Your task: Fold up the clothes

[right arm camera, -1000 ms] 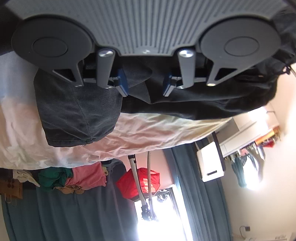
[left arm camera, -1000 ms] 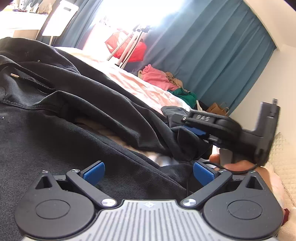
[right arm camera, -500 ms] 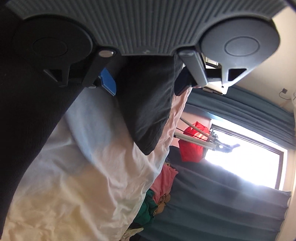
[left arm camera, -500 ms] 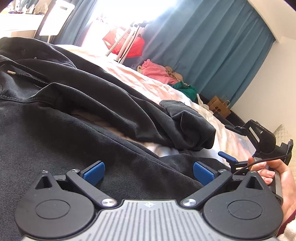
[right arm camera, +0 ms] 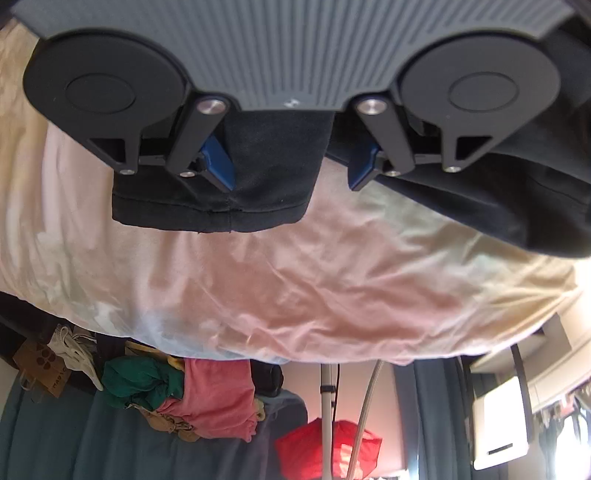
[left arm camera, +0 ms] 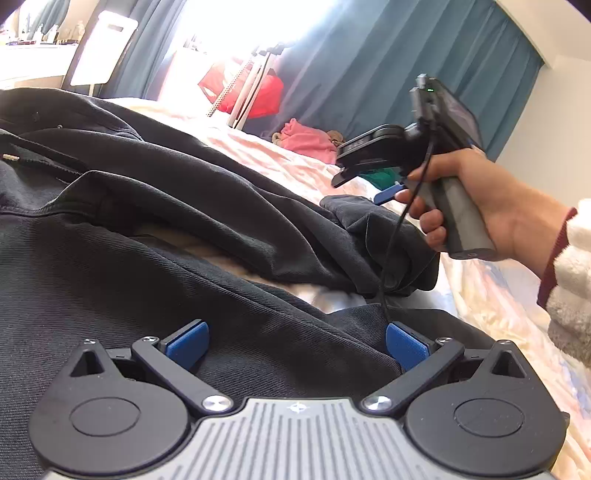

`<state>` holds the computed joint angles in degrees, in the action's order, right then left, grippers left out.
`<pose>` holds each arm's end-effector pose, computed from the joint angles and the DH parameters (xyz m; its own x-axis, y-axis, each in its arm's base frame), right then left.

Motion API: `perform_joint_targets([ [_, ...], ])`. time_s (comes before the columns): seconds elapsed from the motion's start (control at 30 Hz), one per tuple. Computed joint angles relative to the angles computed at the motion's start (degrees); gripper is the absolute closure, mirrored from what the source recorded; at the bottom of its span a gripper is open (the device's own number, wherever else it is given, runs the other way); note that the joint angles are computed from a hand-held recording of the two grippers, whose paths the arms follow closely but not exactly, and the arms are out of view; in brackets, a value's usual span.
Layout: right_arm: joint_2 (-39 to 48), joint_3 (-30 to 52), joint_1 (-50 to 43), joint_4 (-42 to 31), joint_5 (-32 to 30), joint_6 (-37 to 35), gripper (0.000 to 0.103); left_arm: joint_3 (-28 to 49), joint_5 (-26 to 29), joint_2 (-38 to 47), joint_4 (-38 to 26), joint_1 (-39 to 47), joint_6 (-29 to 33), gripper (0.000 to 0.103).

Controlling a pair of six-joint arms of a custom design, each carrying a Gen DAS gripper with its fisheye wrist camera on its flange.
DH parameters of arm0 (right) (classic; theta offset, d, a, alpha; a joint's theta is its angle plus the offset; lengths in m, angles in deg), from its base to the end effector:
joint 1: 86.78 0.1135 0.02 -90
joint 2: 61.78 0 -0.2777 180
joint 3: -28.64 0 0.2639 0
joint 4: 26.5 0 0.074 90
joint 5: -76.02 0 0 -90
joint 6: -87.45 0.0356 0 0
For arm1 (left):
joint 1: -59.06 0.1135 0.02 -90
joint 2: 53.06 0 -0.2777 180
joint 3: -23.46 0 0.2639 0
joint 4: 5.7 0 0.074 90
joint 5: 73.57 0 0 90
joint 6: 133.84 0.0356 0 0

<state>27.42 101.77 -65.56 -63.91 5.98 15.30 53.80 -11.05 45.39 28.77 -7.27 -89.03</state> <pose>0.3154 0.1094 0.2318 -0.7593 0.0142 -0.6505 0.0861 0.9932 -0.0787 0.1142 -0.2197 0.0848 -0.6238 -0.1447 -0.7681 0.3062 0.8589 -0.4105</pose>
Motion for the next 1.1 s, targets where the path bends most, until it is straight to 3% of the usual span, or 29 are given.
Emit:
perform_joint_targets([
  [0.07, 4.5, 2.5, 0.4, -2.6, 2.9, -0.3, 0.036, -0.2, 0.3, 0.3, 0.8, 0.2, 0.3, 0.0],
  [0.13, 4.9, 1.9, -1.0, -2.9, 3.3, 0.6, 0.052, -0.5, 0.7, 0.3, 1.4, 0.4, 0.4, 0.0],
  [0.2, 3.7, 0.5, -3.2, -2.6, 2.4, 2.1, 0.094, -0.7, 1.3, -0.1, 1.4, 0.8, 0.1, 0.0],
  [0.47, -17.7, -5.1, -19.1, -0.6, 2.1, 4.5, 0.098, -2.1, 1.5, -2.3, 1.4, 0.8, -0.3, 0.0],
  [0.53, -24.1, -7.6, -26.0, 3.4, -3.8, 4.6, 0.098, -2.4, 0.6, -3.1, 1.0, 0.7, 0.1, 0.0],
  [0.63, -37.0, -17.3, -39.4, 16.2, -19.7, 6.1, 0.098, -3.0, -0.5, -4.3, 0.4, 0.8, -0.4, 0.0],
  [0.8, -48.3, -33.5, -70.8, 20.2, -47.8, 7.0, 0.098, -3.2, -0.4, -4.6, -0.4, 0.6, -1.2, 0.0],
  [0.93, -40.9, -43.6, -90.5, 15.7, -60.6, -6.7, 0.098, -2.8, -1.2, -4.7, -1.4, -0.4, -1.0, 0.0],
  [1.1, -22.5, -48.1, -106.2, 19.7, -74.1, -16.6, 0.098, -2.3, -2.5, -4.3, -3.0, -1.7, -1.9, 0.0],
])
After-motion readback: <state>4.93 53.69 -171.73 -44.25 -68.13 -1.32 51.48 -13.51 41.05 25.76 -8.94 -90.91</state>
